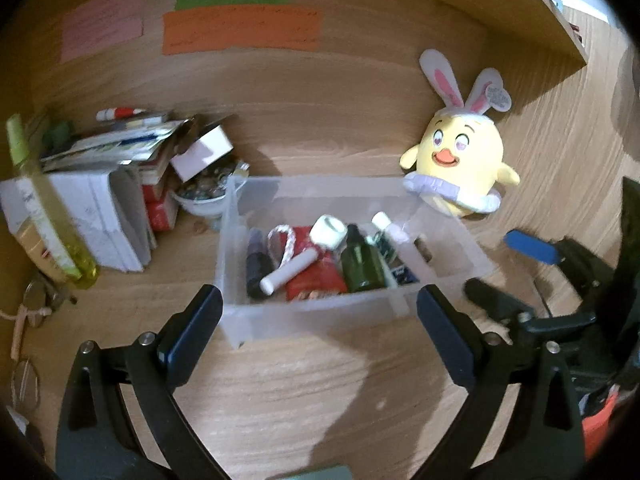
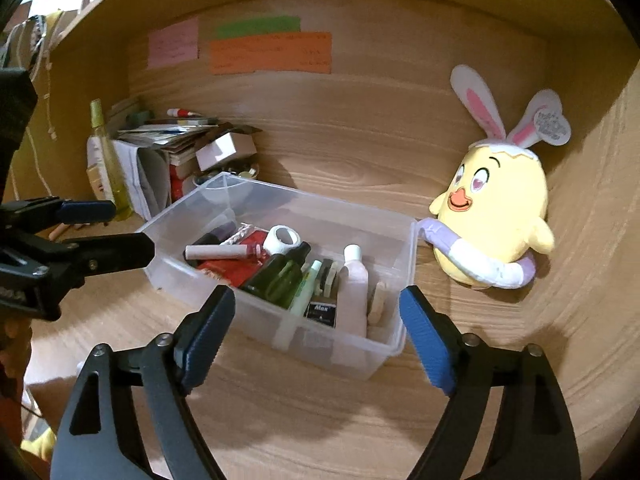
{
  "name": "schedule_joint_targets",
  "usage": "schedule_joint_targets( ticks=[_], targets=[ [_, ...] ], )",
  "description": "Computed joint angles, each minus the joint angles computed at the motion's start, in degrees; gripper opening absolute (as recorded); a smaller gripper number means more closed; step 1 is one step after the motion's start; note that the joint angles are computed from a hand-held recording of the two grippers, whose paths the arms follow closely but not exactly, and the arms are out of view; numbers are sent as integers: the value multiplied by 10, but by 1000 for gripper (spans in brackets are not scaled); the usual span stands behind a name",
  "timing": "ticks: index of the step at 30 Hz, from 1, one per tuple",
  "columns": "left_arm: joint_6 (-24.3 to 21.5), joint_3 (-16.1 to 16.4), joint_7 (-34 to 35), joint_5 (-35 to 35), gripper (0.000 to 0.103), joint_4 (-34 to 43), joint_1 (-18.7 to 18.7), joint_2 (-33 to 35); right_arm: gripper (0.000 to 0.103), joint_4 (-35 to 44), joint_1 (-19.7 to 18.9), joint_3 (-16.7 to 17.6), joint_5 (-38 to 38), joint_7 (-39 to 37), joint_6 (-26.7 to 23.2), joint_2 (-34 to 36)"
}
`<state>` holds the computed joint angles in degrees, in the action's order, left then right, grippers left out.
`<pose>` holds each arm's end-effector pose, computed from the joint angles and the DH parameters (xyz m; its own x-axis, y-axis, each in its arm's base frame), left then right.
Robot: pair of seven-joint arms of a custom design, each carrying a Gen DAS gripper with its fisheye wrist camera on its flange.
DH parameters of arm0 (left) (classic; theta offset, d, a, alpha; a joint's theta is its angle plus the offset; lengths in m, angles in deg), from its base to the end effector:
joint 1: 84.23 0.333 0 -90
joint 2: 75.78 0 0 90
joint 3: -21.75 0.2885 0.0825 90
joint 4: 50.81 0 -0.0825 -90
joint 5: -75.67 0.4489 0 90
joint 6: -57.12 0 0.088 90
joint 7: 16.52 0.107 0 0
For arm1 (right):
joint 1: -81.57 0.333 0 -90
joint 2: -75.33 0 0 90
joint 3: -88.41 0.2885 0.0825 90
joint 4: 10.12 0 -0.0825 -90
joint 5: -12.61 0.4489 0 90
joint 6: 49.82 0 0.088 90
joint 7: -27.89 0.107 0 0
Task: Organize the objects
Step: 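Move both tools back toward the brown bead and light blue case on the desk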
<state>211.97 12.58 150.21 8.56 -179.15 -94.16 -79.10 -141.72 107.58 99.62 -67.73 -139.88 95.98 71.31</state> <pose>0.5755 -0.1662 0.3694 -0.6862 -0.7172 0.1219 -0.5427 0.3931 -0.7423 0.4535 0.3598 0.3348 -0.0544 -0.9958 0.0733 -0.5763 -0.0286 -0.8167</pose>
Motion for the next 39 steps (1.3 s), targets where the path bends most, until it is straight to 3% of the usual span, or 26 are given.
schedule_joint_targets(
  ticks=[14,22,31,39],
  targets=[
    [29,26,16,31,99,-97,-6,-63,83,-30,24,31,1,22,-30,-30],
    [15,40,-35,82,99,-137,5,-84,82,-19,41,31,-8,36,-2,3],
    [29,52,-51,114,99,-175,2,-102,81,15,64,17,-37,53,82,62],
    [25,61,-52,124,99,-187,0,-107,43,55,86,-5,14,-21,150,126]
  ],
)
